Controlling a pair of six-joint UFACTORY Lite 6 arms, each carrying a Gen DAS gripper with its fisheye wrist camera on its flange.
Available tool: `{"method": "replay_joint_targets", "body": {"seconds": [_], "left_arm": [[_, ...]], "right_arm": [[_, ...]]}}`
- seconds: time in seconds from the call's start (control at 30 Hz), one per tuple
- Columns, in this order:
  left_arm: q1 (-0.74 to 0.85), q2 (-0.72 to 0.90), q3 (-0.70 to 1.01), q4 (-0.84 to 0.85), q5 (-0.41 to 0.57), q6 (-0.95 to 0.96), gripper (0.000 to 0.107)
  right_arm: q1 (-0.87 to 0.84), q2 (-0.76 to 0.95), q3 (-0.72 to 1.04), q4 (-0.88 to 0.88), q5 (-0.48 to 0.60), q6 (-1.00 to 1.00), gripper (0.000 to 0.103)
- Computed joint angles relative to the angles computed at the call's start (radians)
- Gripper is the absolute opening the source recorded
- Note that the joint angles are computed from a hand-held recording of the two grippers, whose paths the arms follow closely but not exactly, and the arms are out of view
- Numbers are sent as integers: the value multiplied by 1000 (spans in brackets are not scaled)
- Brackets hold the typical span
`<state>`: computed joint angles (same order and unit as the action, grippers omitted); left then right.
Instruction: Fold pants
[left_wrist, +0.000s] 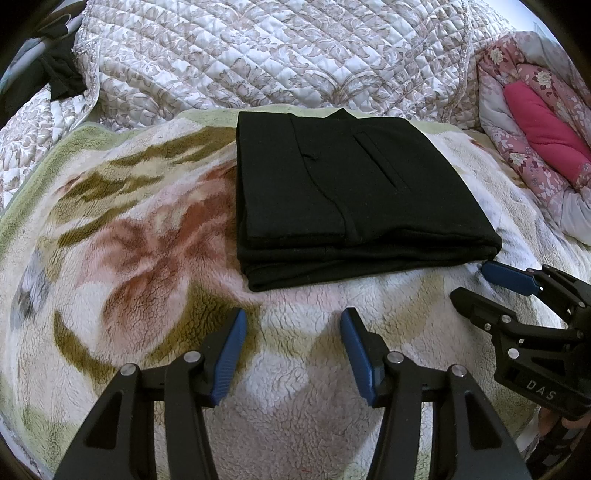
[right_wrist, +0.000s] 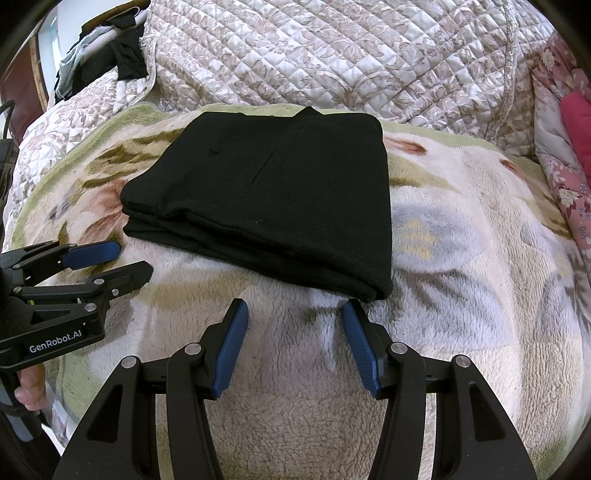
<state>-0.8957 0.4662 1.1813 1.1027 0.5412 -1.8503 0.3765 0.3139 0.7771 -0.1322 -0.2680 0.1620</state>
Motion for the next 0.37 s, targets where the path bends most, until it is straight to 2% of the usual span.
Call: {"method": "replay_joint_targets", "body": {"seconds": [0.37], "left_arm": [[0, -2, -20, 31, -10, -43, 56]], "right_arm": [[2, 0, -1, 0, -1, 2, 54]]}}
